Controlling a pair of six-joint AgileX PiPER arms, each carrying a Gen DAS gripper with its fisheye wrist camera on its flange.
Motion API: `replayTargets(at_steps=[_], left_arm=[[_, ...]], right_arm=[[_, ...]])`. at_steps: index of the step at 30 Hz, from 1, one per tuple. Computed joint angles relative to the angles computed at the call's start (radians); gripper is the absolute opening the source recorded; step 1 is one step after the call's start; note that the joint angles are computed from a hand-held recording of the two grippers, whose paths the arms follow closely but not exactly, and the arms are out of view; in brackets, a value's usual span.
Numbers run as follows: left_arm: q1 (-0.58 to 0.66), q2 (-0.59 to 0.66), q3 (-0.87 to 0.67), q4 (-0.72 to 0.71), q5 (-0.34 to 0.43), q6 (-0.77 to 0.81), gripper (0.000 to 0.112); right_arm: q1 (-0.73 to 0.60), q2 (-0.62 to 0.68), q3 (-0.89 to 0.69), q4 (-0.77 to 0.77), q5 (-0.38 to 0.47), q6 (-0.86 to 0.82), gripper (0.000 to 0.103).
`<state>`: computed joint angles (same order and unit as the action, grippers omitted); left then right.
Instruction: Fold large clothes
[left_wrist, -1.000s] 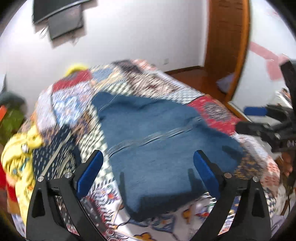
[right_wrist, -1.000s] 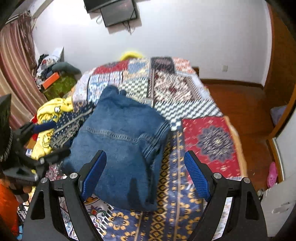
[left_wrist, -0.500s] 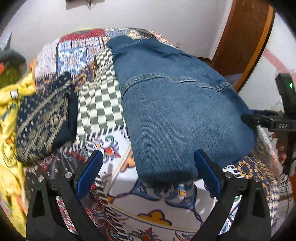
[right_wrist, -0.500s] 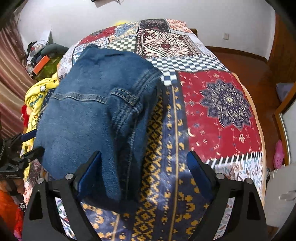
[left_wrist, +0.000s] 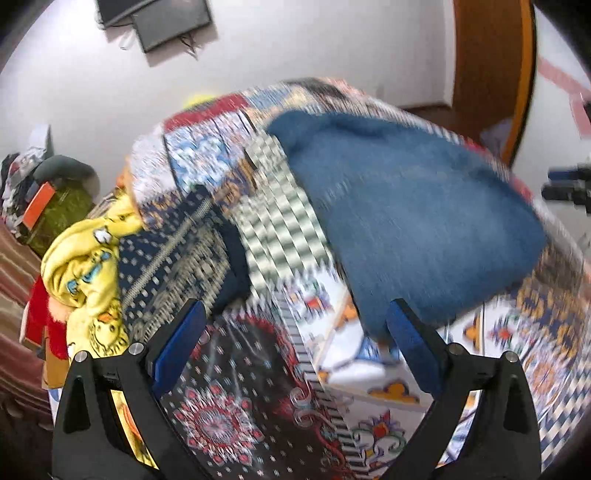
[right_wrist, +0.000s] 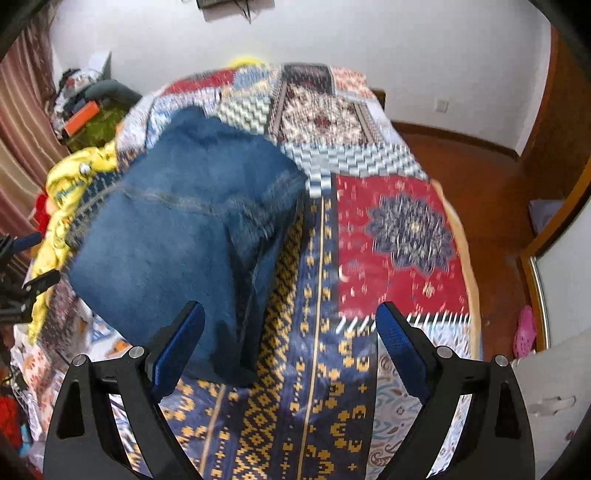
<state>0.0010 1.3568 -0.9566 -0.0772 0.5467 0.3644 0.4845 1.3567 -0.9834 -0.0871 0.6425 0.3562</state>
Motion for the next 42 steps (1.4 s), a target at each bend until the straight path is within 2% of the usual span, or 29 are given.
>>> replayTargets(at_steps=[6, 8, 11, 14, 19, 22, 27, 30, 32, 34, 35, 37, 39, 42], left_arm=[[0.073, 0.098, -0.185, -0.240, 0.072, 0.125, 0.099], [0.085, 0.154, -0.246, -0.313, 0.127, 0.147, 0.099], [0.114, 0.296, -0.362, -0.460, 0.271, 0.181, 0.099], [0.115, 0.437, -0.447, -0.530, 0.361, 0.163, 0.099], [0.114, 0.632, -0.575, -0.632, 0.487, 0.137, 0.099], [0.126, 0.735, -0.671, -0.700, 0.570, 0.083, 0.099], [0.106, 0.843, -0.767, -0.744, 0.622, 0.051, 0.099], [0.105, 0.853, -0.770, -0.764, 0.628, 0.045, 0.098], [0.107, 0.845, -0.750, -0.768, 0.619, 0.053, 0.091], [0.110, 0.818, -0.718, -0.765, 0.610, 0.074, 0.078], [0.116, 0.809, -0.711, -0.765, 0.614, 0.085, 0.075], [0.118, 0.797, -0.713, -0.758, 0.616, 0.096, 0.064], [0.122, 0.740, -0.671, -0.745, 0.605, 0.123, 0.058], [0.142, 0.657, -0.630, -0.751, 0.608, 0.158, 0.052]], right_arm=[[-0.059, 0.022, -0.049, 0.202, -0.073, -0.160, 0.094], [-0.092, 0.067, -0.063, 0.335, -0.095, -0.274, 0.095], [-0.128, 0.169, -0.082, 0.504, -0.108, -0.411, 0.095], [-0.171, 0.293, -0.127, 0.645, -0.073, -0.504, 0.095], [-0.269, 0.463, -0.186, 0.982, 0.024, -0.786, 0.095], [-0.340, 0.579, -0.256, 1.164, 0.156, -0.918, 0.095], [-0.323, 0.661, -0.374, 1.163, 0.222, -0.910, 0.095], [-0.290, 0.693, -0.434, 1.127, 0.231, -0.856, 0.095], [-0.283, 0.687, -0.444, 1.106, 0.232, -0.833, 0.089], [-0.282, 0.666, -0.428, 1.106, 0.235, -0.818, 0.072], [-0.282, 0.659, -0.426, 1.100, 0.236, -0.806, 0.067], [-0.274, 0.625, -0.413, 1.074, 0.232, -0.769, 0.050], [-0.263, 0.609, -0.426, 1.047, 0.232, -0.729, 0.040], [-0.221, 0.582, -0.474, 0.987, 0.236, -0.650, 0.034]])
